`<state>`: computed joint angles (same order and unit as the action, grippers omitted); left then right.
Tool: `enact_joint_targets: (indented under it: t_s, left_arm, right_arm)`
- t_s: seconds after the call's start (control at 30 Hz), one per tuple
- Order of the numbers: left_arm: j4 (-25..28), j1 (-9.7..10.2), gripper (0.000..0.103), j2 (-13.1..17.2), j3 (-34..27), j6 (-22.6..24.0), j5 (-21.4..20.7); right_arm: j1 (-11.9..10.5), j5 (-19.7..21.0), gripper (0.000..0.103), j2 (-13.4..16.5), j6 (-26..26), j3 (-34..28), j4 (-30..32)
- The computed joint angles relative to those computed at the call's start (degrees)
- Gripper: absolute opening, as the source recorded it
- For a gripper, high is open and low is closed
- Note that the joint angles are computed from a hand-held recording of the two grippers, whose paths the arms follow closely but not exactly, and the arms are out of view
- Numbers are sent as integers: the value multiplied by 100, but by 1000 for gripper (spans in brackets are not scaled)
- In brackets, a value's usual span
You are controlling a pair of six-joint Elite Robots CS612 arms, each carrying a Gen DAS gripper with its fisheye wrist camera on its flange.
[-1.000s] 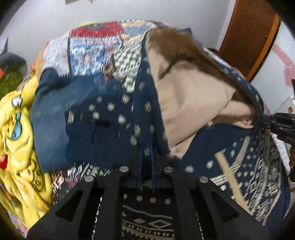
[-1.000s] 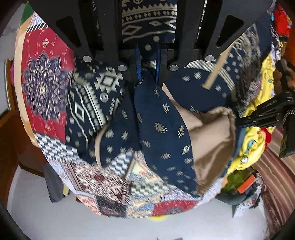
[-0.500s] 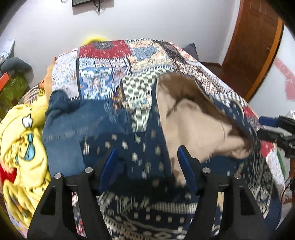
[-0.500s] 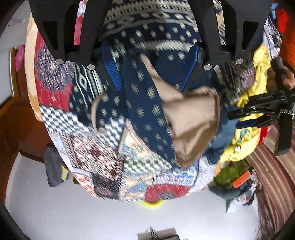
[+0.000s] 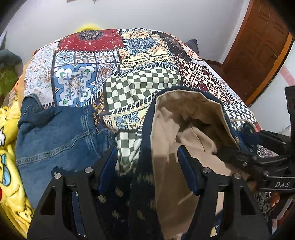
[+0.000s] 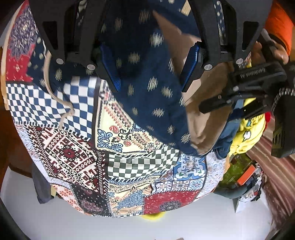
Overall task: Fold large clothes
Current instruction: 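Fold the hood over the hoodie body with the right gripper toward the left gripper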
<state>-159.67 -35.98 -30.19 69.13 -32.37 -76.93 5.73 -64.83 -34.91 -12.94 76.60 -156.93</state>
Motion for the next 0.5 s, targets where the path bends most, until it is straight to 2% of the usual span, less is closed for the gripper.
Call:
enact_joint_targets:
  t_s: [0.1, 0.17, 0.2, 0.23, 0.27, 0.3, 0.37, 0.4, 0.5]
  left_arm:
    - [-21, -18, 61, 54, -76, 74, 100]
    - [-143, -17, 55, 58, -71, 136, -2]
    - [-205, -23, 51, 49, -53, 163, -19]
    - [-277, -42, 43, 27, -21, 222, 7]
    - [-291, -57, 33, 5, 1, 261, 32]
    - [-308, -84, 27, -30, 34, 335, 82]
    - [-370, -125, 14, -93, 105, 424, 156]
    - [-425, -148, 12, -130, 152, 472, 180]
    - [-668, -230, 8, -307, 397, 600, 289]
  right_arm:
    - [-8, -64, 62, 51, 56, -61, -60]
    - [-62, 118, 61, 61, 168, -68, -81]
    - [-112, 315, 57, 59, 300, -37, -134]
    - [-143, 451, 53, 55, 376, -18, -169]
    - [-180, 590, 45, 33, 439, 27, -213]
    - [-183, 619, 35, 25, 440, 22, -202]
    - [-180, 521, 23, -60, 301, 118, -234]
    - [-175, 455, 17, -110, 205, 179, -262]
    - [-197, 468, 11, -258, -1, 363, -333]
